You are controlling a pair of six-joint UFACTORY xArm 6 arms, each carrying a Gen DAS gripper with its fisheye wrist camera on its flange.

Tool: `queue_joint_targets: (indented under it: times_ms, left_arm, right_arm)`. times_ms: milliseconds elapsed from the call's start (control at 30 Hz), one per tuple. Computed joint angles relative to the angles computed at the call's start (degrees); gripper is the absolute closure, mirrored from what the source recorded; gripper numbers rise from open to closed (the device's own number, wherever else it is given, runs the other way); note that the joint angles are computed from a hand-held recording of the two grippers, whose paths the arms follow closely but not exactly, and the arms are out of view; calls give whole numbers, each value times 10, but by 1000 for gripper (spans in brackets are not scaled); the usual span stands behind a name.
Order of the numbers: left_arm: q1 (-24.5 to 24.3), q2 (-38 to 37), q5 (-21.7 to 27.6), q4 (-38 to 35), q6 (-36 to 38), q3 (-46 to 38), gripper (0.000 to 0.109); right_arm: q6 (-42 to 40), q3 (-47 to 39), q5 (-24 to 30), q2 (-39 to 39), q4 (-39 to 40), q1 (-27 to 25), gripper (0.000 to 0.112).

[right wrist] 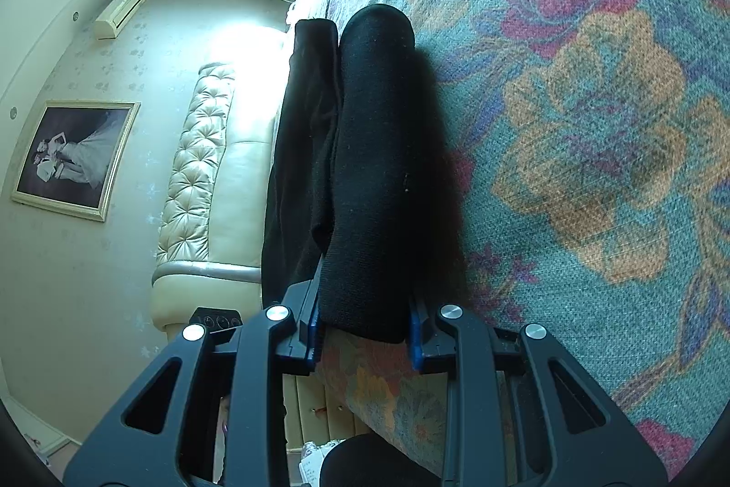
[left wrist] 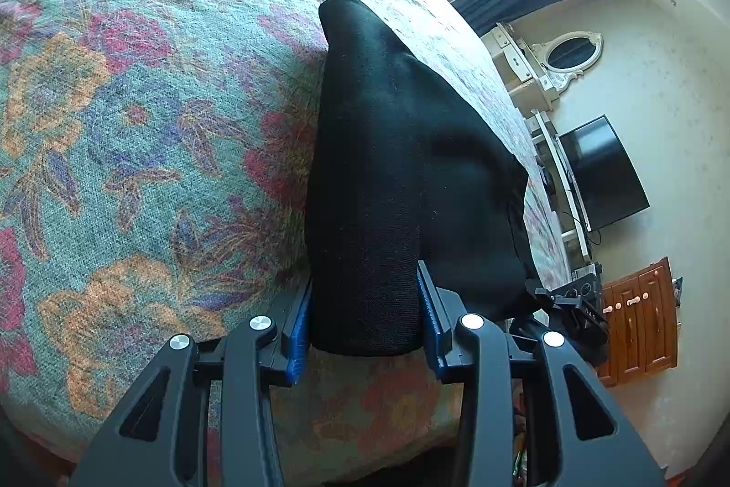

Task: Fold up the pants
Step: 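Open both grippers and release the folded black pants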

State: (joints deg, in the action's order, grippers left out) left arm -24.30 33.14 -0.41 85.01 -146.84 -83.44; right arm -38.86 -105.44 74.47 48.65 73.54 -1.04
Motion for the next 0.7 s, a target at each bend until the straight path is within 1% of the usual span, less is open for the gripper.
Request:
queue_joint_targets:
  times_ms: [100, 200, 267, 300, 333, 367, 400, 467, 500, 567, 633, 700]
  left_arm:
    - [0, 4, -2, 29, -27, -7, 68]
    - [2, 4, -2, 64, -52, -10, 63]
    - [1, 4, 1, 90, -81, -12, 54]
    - [1, 1, 6, 82, -73, -6, 51]
    - [-1, -2, 12, 69, -60, 0, 45]
    - [-2, -6, 18, 73, -62, 4, 40]
    - [-4, -12, 27, 62, -49, 11, 39]
    - [-13, -29, 54, -15, 34, 38, 34]
    - [-20, -38, 74, -55, 76, 50, 34]
    - [-41, -58, 128, -124, 148, 67, 33]
    - [-67, -74, 193, -171, 200, 74, 33]
    - [-99, -82, 274, -219, 251, 66, 33]
  right_arm:
    - [0, -11, 12, 12, 4, -7, 85]
    - [5, -15, 17, 19, 11, -10, 82]
    - [0, -15, 24, 20, 19, -12, 74]
    - [-3, -12, 26, 19, 25, -14, 69]
    - [-3, -13, 30, 20, 31, -17, 67]
    - [-5, -7, 31, 17, 36, -19, 63]
    - [-9, 1, 29, 10, 39, -22, 59]
    - [-25, 27, 17, -10, 40, -27, 52]
    - [-37, 49, 2, -28, 38, -28, 49]
    - [-62, 107, -49, -76, 29, -28, 46]
    - [-100, 185, -133, -141, 28, -20, 43]
    - [-132, 255, -220, -202, 17, -7, 40]
